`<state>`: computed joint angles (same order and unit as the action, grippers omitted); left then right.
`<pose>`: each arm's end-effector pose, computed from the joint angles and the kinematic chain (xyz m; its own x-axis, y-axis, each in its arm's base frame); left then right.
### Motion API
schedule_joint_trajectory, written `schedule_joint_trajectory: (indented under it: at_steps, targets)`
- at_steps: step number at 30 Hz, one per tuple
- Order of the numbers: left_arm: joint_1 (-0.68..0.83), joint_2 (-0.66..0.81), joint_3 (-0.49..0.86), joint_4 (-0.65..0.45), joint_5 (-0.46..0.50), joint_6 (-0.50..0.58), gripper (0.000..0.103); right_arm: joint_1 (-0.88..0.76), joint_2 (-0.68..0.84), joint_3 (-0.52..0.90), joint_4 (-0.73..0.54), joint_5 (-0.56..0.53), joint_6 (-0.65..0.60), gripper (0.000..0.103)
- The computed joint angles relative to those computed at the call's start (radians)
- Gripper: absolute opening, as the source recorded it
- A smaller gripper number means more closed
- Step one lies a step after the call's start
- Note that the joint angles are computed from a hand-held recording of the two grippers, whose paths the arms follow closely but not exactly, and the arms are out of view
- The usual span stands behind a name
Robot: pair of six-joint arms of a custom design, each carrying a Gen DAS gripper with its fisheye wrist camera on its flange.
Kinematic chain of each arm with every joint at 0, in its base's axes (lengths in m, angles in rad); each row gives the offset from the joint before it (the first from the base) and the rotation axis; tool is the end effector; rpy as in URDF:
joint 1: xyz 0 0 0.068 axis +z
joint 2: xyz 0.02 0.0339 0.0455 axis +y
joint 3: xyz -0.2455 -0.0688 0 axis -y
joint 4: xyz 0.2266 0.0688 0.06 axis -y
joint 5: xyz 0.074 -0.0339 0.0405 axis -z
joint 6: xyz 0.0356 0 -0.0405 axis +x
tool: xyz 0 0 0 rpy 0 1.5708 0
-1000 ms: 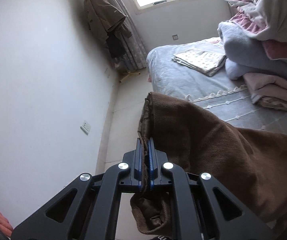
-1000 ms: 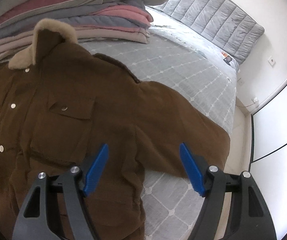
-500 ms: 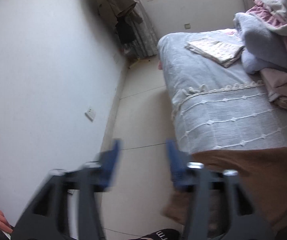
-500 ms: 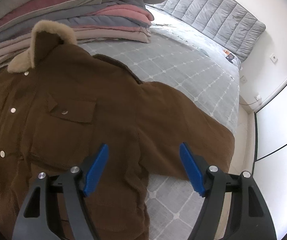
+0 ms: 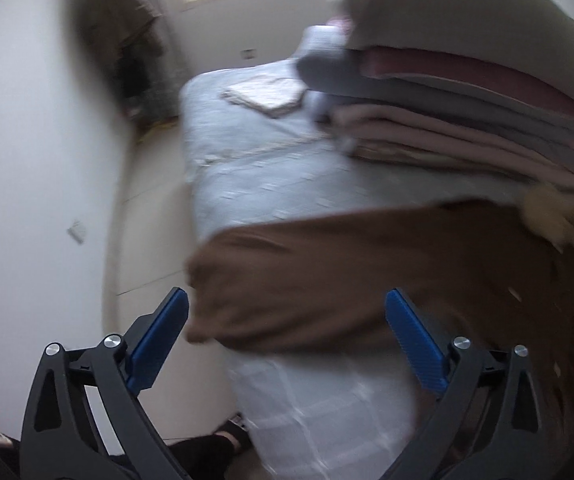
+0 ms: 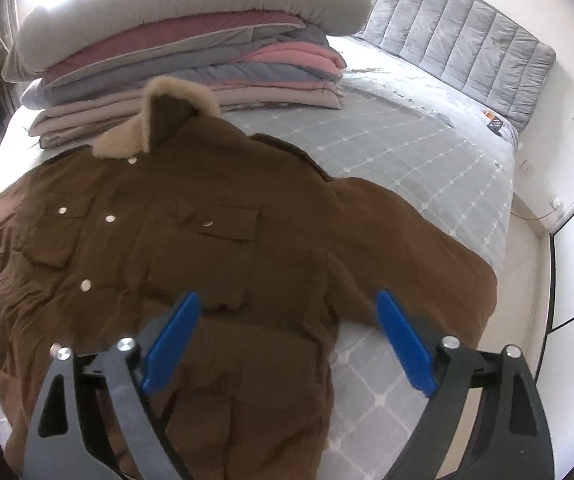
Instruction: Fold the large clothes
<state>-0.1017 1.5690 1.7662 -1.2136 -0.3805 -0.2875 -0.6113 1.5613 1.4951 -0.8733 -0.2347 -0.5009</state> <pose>0.2862 -0.0159 0.3712 -0.7827 -0.1848 -0.5944 -0.3360 0.9293 0.1535 0.2601 -0.1722 0.3162 -0.7939 -0.0139 -0.6078 0.0736 0.9902 -0.1188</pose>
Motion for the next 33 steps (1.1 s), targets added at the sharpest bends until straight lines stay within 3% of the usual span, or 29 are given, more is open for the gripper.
schedule_joint_trajectory:
  at_steps: [7, 11, 17, 24, 33]
  targets:
    - [-0.444, -0.121, -0.108, -0.166, -0.071, -0.256, 0.096, -0.124, -0.119, -0.027, -0.218, -0.107, -0.095, 0.091]
    - [-0.743, -0.186, -0.226, -0.162, -0.051, -0.441, 0.096, -0.198, -0.215, -0.110, -0.315, -0.150, -0.212, 0.092]
    - [-1.065, -0.190, -0.368, -0.121, -0.031, -0.691, 0.096, -0.373, -0.347, -0.294, -0.398, -0.211, -0.438, 0.092]
    - [-1.128, -0.154, -0.452, -0.017, 0.017, -0.783, 0.096, -0.581, -0.370, -0.427, -0.409, -0.217, -0.629, 0.092]
    - [-1.089, -0.035, -0.519, 0.136, 0.065, -0.805, 0.094, -0.704, -0.329, -0.523, -0.368, -0.199, -0.701, 0.092]
